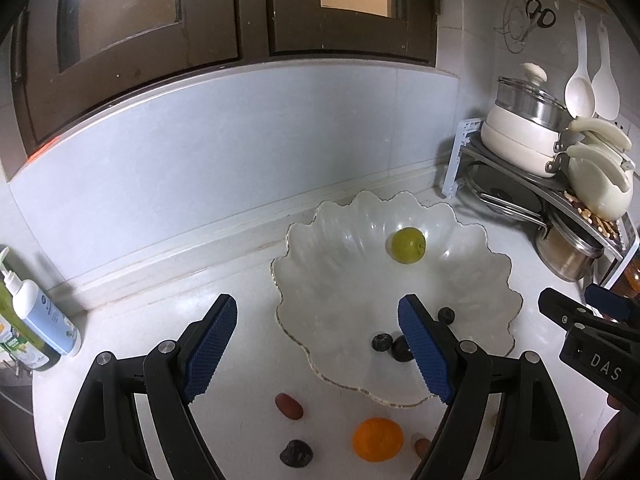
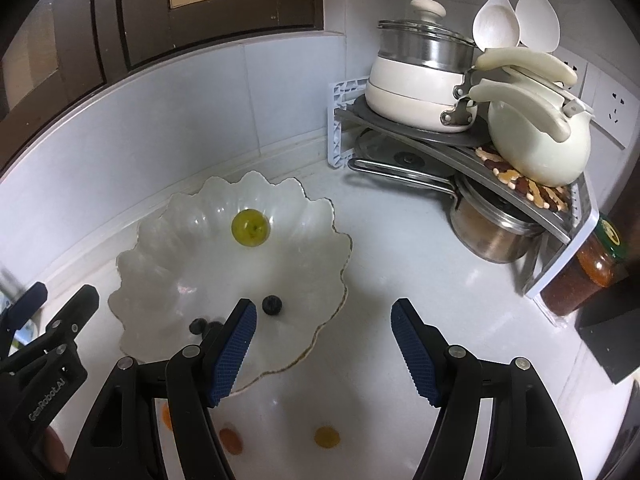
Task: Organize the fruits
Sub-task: 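Withdraw both open tools from the bowl back over the loose fruits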
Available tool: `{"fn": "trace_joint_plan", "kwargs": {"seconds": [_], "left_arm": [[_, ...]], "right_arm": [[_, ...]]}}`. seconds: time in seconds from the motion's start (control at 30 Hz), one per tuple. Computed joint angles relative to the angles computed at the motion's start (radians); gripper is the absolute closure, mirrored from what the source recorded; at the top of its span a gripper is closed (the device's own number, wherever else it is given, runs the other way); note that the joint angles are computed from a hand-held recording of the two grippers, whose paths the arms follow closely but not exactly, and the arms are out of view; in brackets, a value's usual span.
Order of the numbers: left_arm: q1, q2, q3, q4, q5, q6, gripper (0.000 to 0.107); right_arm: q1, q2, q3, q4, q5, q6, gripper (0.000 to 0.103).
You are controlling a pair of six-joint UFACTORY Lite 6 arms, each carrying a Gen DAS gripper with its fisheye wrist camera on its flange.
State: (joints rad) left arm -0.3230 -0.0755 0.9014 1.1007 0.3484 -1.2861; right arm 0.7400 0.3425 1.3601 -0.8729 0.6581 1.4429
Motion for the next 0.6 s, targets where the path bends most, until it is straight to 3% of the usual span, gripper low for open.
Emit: {"fn": "trace_joint_plan", "kwargs": {"seconds": [0.6], "left_arm": [[0.034, -0.245, -0.193, -0.064, 0.054, 0.065, 0.024]], "right_arm": [[0.115, -0.032, -0.038, -0.041, 0.013, 0.079, 0.032]]}}
